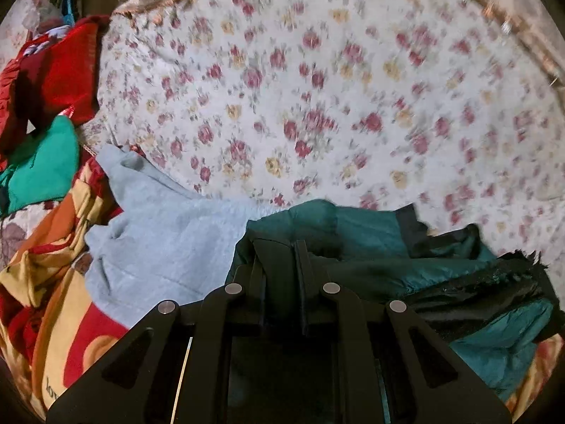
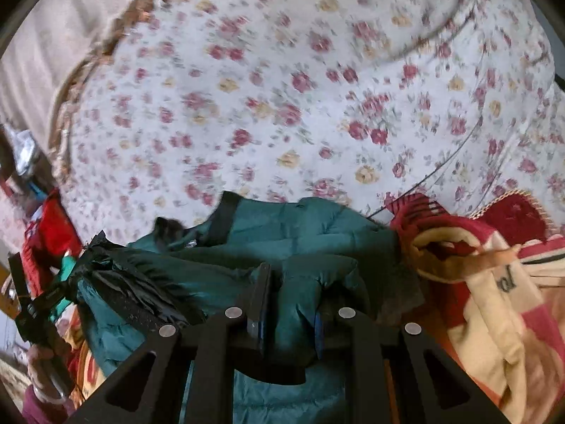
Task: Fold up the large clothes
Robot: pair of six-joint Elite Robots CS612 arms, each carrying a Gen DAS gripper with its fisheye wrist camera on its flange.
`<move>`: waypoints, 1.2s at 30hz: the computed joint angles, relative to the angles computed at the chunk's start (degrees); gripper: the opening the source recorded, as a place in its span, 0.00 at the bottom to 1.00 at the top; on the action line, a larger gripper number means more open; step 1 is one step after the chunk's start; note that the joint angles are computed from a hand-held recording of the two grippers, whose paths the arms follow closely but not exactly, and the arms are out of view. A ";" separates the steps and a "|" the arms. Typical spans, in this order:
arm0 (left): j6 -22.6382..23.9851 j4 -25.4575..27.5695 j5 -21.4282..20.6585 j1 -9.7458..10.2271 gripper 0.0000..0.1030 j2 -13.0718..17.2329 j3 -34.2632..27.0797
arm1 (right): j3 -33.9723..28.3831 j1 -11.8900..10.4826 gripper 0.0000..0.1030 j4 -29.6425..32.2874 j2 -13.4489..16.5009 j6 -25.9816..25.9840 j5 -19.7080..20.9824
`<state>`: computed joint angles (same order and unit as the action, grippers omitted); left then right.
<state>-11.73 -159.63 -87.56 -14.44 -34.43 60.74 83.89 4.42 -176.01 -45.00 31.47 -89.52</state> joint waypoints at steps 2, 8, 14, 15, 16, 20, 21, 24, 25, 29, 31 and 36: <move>-0.15 2.78 0.87 -0.25 0.12 1.64 -2.29 | -1.35 -0.51 0.17 0.79 1.68 2.87 0.77; 0.19 5.63 -0.18 -0.11 0.15 4.71 -5.66 | -2.16 -1.17 0.28 -2.06 3.55 6.12 2.78; -1.94 5.61 -4.22 0.65 0.22 5.47 -6.79 | 0.45 0.17 0.78 -5.22 0.61 3.88 -2.85; -1.68 5.07 -3.99 0.57 0.23 5.41 -6.49 | 0.55 0.48 0.78 -5.49 0.35 3.24 -3.78; -1.54 4.84 -3.97 0.55 0.24 5.44 -6.47 | 0.77 0.81 0.78 -6.02 -0.02 2.14 -4.49; -2.62 3.92 -8.29 1.29 0.42 5.16 -6.25 | 0.04 2.70 0.78 -7.95 -0.18 -4.52 -4.33; -3.78 3.10 -10.48 1.73 0.48 5.07 -6.12 | -1.31 3.30 0.78 -6.60 0.38 -7.45 -2.97; -5.58 1.23 -13.65 2.41 0.78 4.65 -5.67 | -5.80 5.02 0.78 -1.91 2.73 -14.34 -0.93; -5.90 0.62 -13.79 2.48 0.81 4.40 -5.32 | -8.00 5.74 0.77 -0.01 4.02 -16.56 -1.00; -6.00 0.21 -15.74 2.95 0.81 3.37 -4.38 | -16.98 7.85 0.77 7.22 9.55 -20.99 -5.96; -5.79 -0.43 -15.98 3.08 0.81 2.73 -3.40 | -21.14 8.31 0.75 10.63 12.12 -20.40 -10.12; -4.28 -2.57 -14.31 2.84 0.81 1.36 -0.63 | -25.70 7.43 0.75 15.05 15.23 -15.96 -10.66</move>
<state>-16.02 -162.19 -101.87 -11.60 -33.07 60.11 58.19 11.85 -160.96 -29.77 15.51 -100.18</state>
